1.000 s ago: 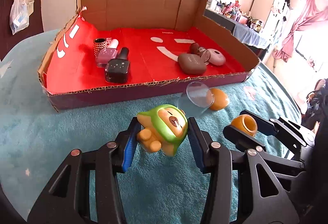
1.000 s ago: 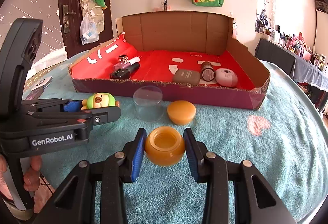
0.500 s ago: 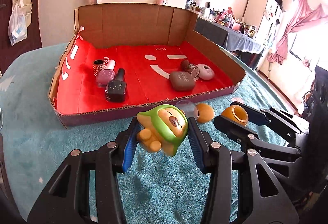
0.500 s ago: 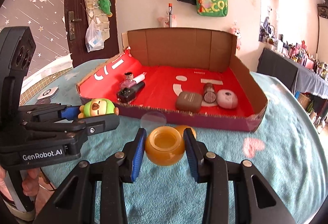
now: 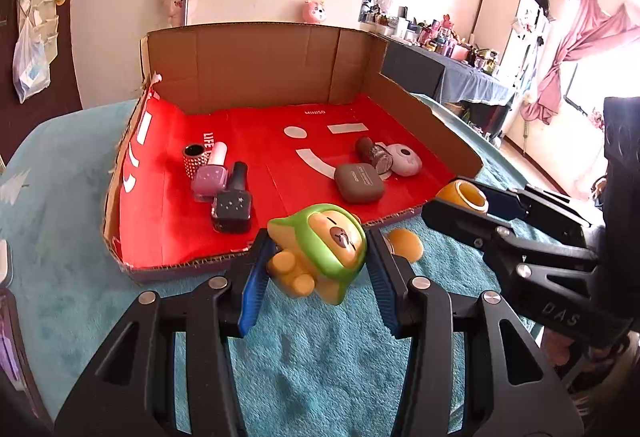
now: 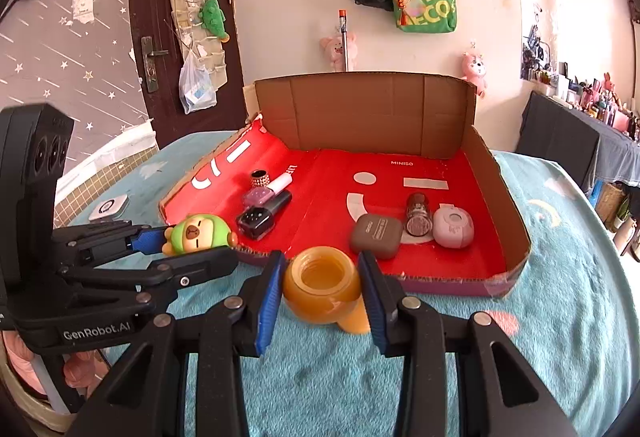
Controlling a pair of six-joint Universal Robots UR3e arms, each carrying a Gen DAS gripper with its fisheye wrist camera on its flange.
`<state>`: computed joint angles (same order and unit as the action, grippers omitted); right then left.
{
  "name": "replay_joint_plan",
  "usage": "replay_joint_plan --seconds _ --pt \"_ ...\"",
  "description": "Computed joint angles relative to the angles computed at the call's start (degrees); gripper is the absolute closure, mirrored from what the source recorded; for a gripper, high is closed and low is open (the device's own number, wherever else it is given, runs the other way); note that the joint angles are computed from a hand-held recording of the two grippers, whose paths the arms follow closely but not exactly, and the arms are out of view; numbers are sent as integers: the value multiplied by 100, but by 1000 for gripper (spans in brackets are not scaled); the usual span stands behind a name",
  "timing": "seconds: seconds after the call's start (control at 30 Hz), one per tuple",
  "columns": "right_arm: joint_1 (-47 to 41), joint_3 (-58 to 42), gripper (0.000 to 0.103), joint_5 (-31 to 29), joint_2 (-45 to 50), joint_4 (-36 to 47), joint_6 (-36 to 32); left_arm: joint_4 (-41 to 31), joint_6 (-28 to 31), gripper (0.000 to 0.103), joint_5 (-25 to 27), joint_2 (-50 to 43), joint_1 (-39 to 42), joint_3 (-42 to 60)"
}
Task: Organize rigid objects
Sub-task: 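Carry the figurine and orange cup into the box with both tools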
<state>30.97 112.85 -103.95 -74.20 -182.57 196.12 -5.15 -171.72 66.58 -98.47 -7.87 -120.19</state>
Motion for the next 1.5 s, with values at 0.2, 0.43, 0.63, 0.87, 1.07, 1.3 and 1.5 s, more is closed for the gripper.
replay_joint_plan --seconds 0.2,0.43,0.63,0.87,1.07,1.3,1.5 --pt "-270 -205 63 331 -32 266 -141 -231 37 59 -12 -150 9 357" --pt "-560 -565 63 680 112 657 -294 -642 70 59 -44 -495 37 855" --pt "-933 -1014 63 1340 360 1212 -326 -1174 131 59 -18 -867 13 1380" --pt "-1333 -1674 63 2079 812 2111 -327 -1829 149 59 -275 -1298 144 1997" --pt "-1535 -2057 63 2552 1119 2588 -330 -2157 128 59 -188 -1576 101 2397" --pt "-1533 -2242 63 2685 1265 2712 -313 -2329 51 59 -210 -1997 77 2763" --pt "-1522 -2372 63 2726 1360 2906 -362 -2173 -74 59 93 -2194 0 2915"
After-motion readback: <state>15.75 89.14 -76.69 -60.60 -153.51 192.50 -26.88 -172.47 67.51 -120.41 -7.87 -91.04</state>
